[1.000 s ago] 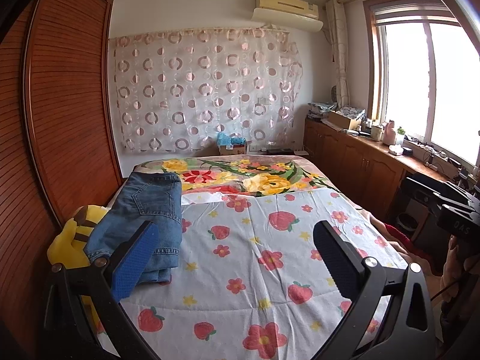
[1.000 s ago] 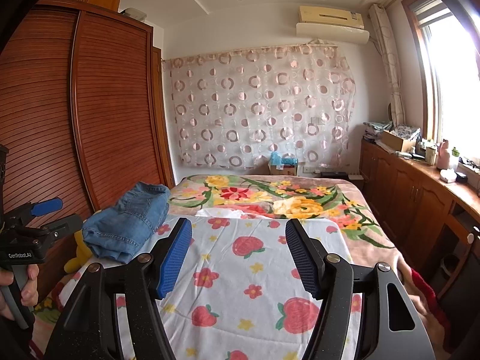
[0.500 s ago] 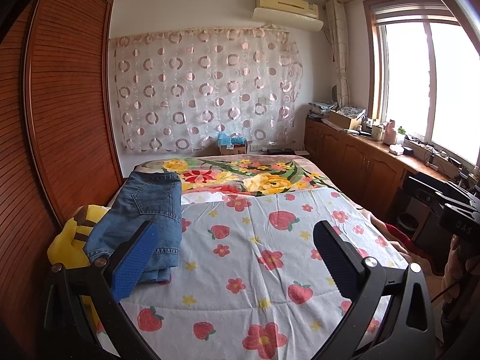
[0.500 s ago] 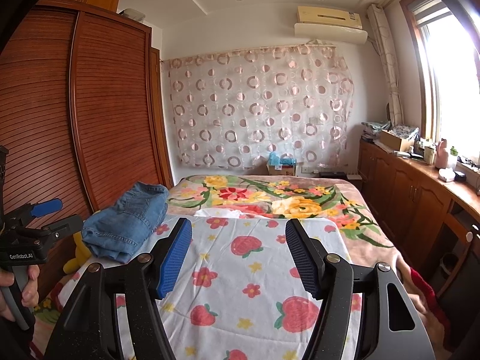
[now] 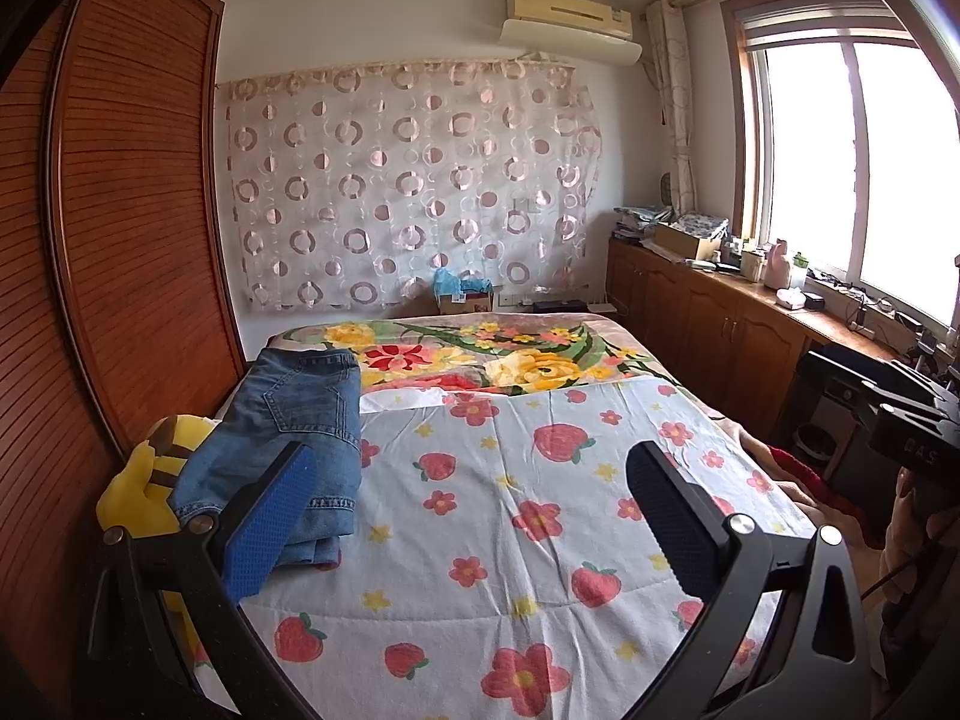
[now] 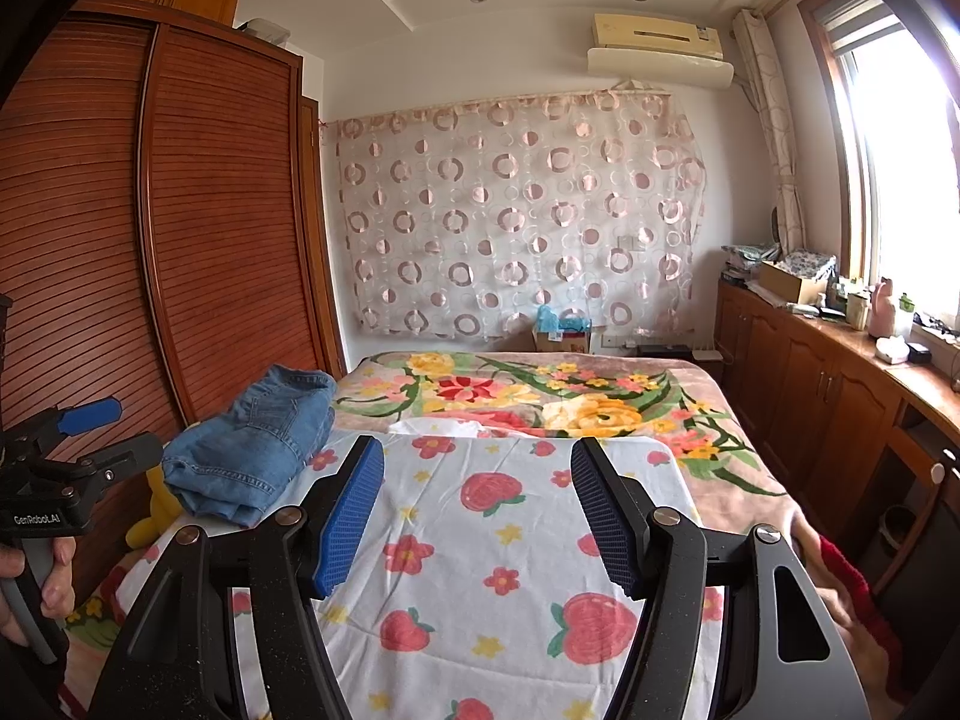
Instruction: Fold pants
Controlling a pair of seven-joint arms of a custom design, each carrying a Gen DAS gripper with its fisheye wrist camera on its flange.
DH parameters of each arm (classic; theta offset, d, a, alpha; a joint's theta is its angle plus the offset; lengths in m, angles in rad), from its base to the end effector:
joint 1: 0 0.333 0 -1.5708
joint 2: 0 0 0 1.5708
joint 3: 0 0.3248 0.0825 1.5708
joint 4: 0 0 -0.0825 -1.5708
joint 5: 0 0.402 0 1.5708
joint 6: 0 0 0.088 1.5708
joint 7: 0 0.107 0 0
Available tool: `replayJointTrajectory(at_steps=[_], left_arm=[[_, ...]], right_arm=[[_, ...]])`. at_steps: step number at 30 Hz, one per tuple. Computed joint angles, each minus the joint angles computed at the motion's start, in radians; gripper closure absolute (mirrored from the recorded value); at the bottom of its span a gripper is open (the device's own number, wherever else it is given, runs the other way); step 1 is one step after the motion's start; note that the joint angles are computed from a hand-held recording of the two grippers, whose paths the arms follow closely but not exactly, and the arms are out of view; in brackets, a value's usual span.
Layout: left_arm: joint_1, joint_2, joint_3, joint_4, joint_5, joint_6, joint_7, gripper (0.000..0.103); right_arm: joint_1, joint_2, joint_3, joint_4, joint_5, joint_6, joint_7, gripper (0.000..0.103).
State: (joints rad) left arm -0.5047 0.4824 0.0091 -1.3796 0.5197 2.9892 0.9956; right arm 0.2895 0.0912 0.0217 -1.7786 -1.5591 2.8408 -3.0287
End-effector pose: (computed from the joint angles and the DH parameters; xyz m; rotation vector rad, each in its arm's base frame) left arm 0.6547 -0.3959 0.5705 -1.2452 1.8583 -1.2200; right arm 0.5962 0.2462 0.5723 -1.3879 1.4408 -1.0377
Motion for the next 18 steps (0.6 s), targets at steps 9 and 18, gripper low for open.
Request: replayJointTrajectory(at_steps=[9, 18], left_arm=[[-0.009, -0.004, 0.005, 0.002, 0.007, 0.002, -0.008, 0.0], [-0.01, -0.007, 0.006, -0.002, 0.015, 0.006, -0.016, 0.0]], right_arm=[[0.004, -0.001, 0.003, 0.001, -0.019, -0.012, 0.016, 0.036], [0.003, -0.002, 0.003, -0.001, -0.021, -0.009, 0.018, 0.036]])
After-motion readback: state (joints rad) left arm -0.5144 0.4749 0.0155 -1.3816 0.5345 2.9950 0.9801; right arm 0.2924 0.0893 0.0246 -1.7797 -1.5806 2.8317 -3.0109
